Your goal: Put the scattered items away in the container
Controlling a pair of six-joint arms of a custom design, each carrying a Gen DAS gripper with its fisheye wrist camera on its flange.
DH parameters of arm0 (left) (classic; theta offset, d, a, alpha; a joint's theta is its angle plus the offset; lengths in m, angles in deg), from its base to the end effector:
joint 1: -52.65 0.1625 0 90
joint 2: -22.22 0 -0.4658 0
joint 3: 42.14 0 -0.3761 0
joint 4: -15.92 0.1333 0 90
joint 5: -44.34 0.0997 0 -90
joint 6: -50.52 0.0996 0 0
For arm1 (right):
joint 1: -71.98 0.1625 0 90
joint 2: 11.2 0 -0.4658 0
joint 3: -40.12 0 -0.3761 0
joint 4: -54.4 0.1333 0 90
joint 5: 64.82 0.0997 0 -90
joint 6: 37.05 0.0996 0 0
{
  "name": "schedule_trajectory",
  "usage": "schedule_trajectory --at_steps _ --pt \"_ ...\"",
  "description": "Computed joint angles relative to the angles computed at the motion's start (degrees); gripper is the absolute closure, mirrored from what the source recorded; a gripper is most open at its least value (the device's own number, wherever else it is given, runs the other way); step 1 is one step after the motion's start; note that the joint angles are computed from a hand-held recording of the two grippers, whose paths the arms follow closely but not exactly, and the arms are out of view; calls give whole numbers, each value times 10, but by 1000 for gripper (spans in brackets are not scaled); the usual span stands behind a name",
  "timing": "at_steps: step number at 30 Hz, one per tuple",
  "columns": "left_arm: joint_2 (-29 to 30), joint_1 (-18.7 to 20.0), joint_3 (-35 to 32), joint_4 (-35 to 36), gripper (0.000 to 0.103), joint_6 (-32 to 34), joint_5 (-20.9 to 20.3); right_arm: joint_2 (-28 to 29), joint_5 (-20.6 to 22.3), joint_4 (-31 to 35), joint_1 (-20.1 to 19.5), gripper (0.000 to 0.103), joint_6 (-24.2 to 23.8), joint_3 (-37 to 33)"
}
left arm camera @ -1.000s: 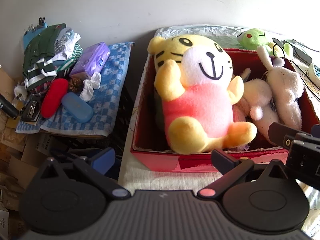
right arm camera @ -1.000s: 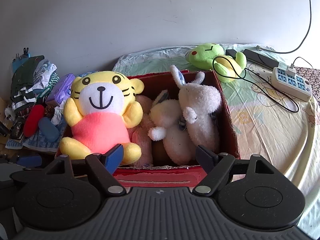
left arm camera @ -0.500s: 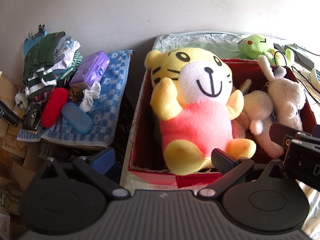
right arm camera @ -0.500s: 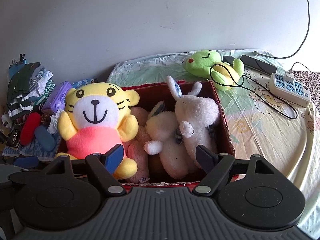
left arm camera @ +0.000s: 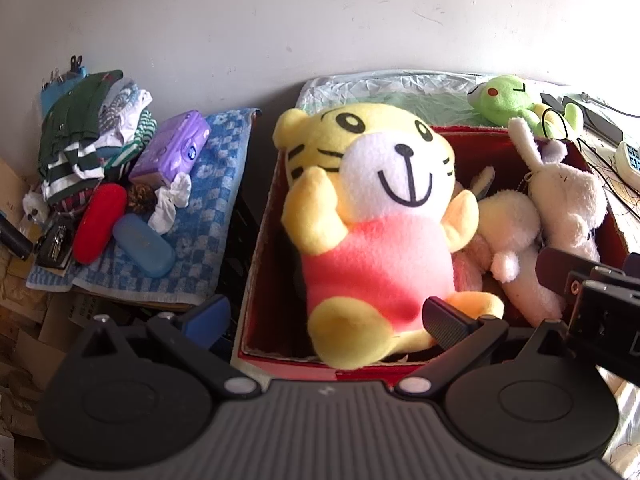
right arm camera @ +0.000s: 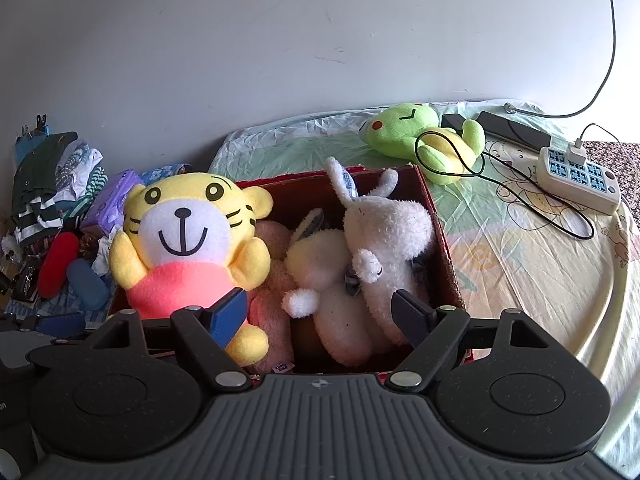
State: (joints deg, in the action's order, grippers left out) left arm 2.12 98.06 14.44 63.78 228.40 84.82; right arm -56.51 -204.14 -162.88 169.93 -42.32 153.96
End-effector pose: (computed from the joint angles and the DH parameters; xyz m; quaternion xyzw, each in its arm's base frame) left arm -0.3053 -0.6075 0.0248 0.3092 0.8529 -0.2070 0.3663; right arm 0.1364 -0.5590 0.1952 -0.1121 -0.8102 0.4542 0.3531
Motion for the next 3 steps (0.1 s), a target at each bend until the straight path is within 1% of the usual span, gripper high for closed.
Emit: schedule_trajectory --at_steps 3 --pt "0 2 -3 -1 1 1 5 0 1 -2 0 21 1 0"
